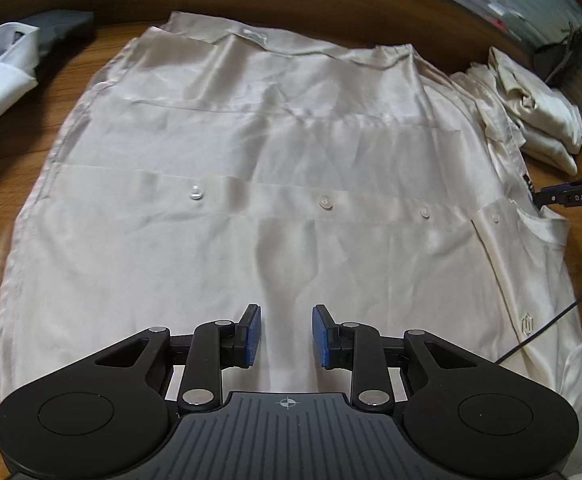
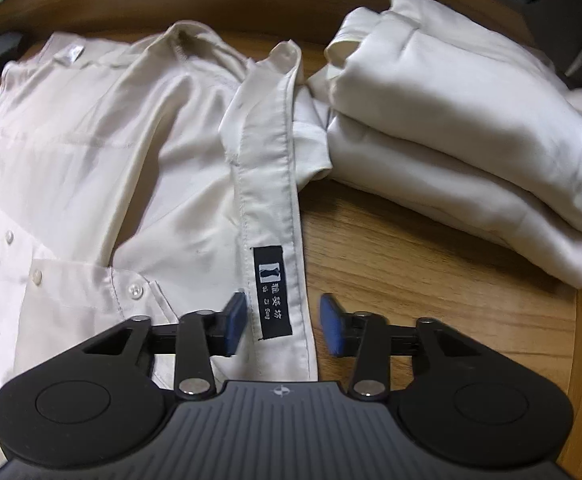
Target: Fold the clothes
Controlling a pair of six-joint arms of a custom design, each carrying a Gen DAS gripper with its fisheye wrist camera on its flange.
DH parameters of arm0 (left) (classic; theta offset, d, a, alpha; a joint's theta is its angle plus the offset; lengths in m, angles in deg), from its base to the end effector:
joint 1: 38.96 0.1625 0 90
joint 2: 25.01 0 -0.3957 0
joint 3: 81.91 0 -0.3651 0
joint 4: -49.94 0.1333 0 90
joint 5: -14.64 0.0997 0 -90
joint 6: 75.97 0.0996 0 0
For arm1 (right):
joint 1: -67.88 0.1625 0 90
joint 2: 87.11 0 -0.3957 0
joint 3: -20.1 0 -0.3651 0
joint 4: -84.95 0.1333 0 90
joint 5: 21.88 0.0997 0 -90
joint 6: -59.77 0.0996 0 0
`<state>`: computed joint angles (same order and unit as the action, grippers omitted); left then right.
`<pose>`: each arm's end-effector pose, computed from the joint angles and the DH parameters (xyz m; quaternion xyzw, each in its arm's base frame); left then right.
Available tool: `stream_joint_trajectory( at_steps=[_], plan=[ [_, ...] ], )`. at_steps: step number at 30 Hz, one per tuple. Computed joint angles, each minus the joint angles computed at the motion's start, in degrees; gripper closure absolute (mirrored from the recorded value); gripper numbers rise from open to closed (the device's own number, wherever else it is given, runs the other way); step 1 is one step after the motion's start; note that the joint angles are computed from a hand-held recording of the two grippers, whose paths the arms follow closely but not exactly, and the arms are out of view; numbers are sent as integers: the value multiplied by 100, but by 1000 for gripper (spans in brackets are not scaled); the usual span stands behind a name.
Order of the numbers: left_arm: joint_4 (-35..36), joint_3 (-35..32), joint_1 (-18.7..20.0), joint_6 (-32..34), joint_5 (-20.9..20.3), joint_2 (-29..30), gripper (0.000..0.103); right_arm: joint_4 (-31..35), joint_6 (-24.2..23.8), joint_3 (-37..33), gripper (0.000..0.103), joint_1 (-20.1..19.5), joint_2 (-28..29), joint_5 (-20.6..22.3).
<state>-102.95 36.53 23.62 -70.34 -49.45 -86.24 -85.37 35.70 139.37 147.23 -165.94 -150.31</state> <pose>-0.0716 -0.5219 0.1231 0.2662 0.9363 -0.0897 0.2107 -0.0187 -0.4860 0.3179 -0.0078 -0.8947 0.2151 0.3914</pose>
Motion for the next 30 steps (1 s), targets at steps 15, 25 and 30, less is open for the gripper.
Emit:
stream_joint_trajectory(
  at_steps=[15,25,30],
  plan=[
    [146,-24,3,-73,31,-11,72,20,427,535,99,-323,-848,284],
    [284,19,-152,-247,7,52,37,-241,-320,222,59,-242,-327,555],
    [216,109,-207,-408,53,75,12,-211,-561,29,56,-225,-108,574]
  ],
)
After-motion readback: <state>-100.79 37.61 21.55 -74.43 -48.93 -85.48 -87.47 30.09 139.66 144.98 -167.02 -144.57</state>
